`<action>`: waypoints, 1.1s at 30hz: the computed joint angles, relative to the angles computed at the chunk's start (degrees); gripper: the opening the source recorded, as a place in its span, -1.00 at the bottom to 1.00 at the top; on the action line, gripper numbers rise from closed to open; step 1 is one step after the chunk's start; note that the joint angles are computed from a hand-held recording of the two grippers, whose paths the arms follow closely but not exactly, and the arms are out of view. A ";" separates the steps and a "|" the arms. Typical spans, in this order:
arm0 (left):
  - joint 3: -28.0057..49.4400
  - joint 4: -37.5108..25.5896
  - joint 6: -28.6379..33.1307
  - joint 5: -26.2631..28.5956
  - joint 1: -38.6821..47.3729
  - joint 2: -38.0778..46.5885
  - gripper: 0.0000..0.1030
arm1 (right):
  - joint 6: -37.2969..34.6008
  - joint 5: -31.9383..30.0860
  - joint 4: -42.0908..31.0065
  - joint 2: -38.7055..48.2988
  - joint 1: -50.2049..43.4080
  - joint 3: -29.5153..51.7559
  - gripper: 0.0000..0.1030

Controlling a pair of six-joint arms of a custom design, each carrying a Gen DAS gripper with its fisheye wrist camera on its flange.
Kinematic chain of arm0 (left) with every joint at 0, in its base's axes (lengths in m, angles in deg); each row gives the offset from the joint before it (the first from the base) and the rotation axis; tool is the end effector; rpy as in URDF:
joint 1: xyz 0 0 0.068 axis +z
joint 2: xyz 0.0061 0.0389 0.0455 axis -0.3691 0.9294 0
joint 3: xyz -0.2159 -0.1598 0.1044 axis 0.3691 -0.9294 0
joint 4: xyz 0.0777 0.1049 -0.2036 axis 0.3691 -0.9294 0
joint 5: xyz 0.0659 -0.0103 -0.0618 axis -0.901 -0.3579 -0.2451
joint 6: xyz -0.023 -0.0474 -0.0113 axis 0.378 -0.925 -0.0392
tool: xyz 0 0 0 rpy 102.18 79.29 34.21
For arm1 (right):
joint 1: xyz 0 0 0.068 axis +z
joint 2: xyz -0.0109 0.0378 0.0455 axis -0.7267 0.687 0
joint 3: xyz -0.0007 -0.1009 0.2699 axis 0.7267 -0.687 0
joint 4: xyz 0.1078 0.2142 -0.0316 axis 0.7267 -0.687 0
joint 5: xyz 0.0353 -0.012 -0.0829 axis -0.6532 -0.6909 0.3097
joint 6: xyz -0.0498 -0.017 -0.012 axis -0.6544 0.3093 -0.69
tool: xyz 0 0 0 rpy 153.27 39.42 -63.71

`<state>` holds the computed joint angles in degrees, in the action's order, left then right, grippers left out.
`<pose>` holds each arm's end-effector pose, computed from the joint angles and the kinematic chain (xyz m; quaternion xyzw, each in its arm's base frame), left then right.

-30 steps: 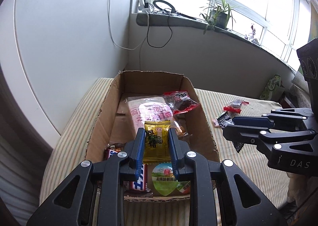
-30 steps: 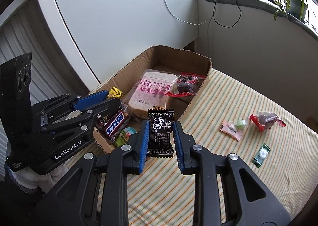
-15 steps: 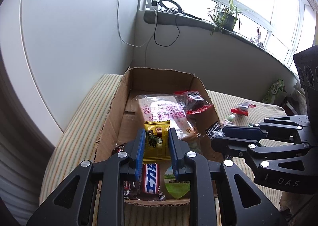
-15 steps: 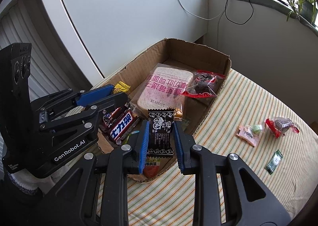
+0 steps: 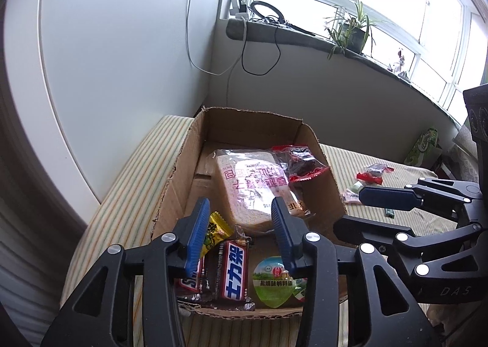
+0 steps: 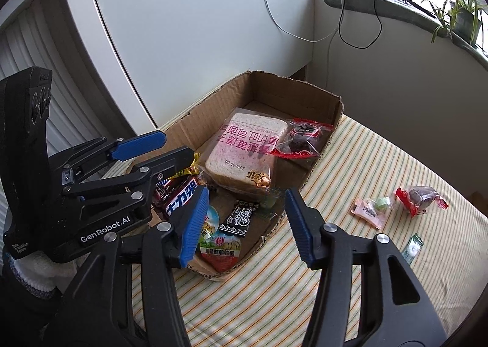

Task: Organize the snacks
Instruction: 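Withdraw both open tools toward the green candy bag and mint packet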

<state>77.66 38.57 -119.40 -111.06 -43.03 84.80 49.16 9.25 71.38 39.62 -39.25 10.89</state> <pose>0.2487 -0.0822 0.0912 -0.1706 0.8899 -0.0077 0.4229 0.3589 0.0666 0.1362 -0.4142 0.8392 0.2247 0.2714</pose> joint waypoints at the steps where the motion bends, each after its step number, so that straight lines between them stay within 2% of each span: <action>1: -0.01 -0.12 -0.19 -0.32 -0.28 -0.17 -0.12 | -0.09 0.00 -0.05 -0.11 -0.28 -0.04 0.11; 3: -0.01 -0.40 -0.47 -0.70 -0.71 -0.59 -0.12 | -0.10 -0.19 0.16 -0.42 -1.02 -0.30 0.38; 8: 0.46 -1.67 -0.97 -1.68 -1.83 -1.62 -0.12 | -0.41 -1.72 -0.11 -0.68 -4.03 0.03 0.54; 16: 2.43 -3.98 -2.40 -3.50 -5.40 -2.66 -0.11 | -3.20 -3.32 -3.63 1.50 -11.61 4.95 0.54; 27: 10.41 -7.53 -2.25 -4.21 -11.16 0.50 -0.11 | -3.95 -4.17 -14.85 12.35 -22.82 24.02 0.54; 33: 17.16 -10.96 -1.93 -3.20 -14.13 4.44 -0.11 | -5.77 -3.08 -18.10 17.99 -25.18 30.84 0.54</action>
<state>94.82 27.62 -121.32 -114.26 -57.16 89.24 43.39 6.18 53.27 57.61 -64.43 41.73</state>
